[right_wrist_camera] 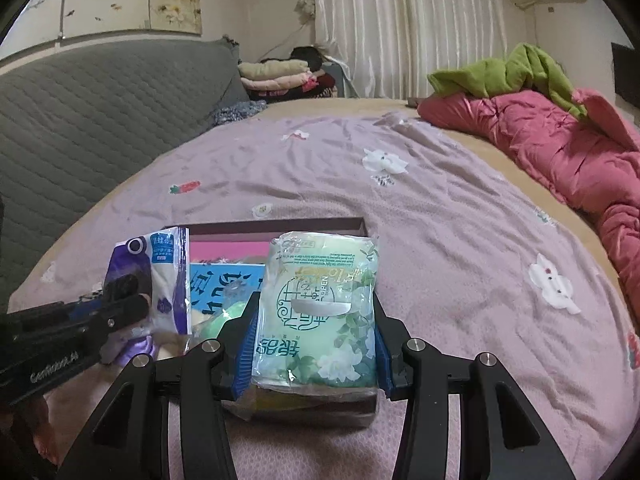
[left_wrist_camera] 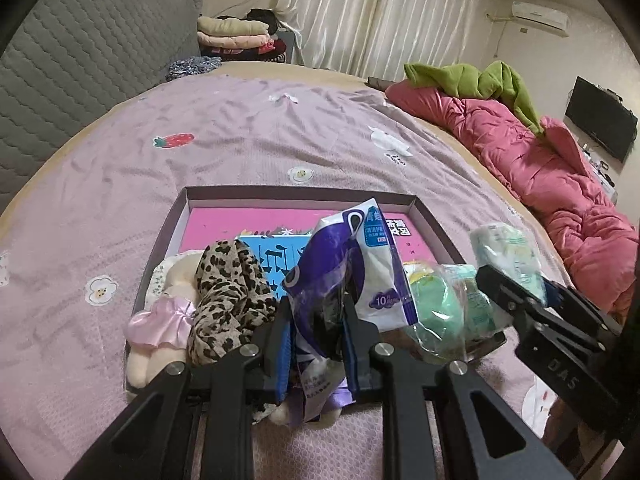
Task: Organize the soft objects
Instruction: 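Lower the purple wipe pack into the tray with the left tool while the right lowers the pad pack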
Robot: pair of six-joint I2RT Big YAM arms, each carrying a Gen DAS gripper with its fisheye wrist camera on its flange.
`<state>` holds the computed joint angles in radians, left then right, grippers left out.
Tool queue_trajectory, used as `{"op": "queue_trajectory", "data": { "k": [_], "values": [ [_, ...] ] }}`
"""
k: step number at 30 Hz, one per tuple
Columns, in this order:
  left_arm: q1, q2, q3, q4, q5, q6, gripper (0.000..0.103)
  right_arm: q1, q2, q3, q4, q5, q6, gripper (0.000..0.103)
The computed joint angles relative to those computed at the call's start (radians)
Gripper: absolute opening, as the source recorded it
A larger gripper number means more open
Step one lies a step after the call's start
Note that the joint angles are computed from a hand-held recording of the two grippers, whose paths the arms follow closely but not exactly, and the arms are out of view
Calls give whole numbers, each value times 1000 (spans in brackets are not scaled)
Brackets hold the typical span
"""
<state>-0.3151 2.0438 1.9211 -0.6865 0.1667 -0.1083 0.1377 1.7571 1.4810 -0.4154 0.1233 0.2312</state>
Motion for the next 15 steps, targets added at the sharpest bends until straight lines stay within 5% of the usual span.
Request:
{"op": "queue_trajectory", "data": {
  "k": [15],
  "values": [
    [5,31,39,-32,12,-2,24,-8,61,47,-65,-16,-8,50]
  ]
}}
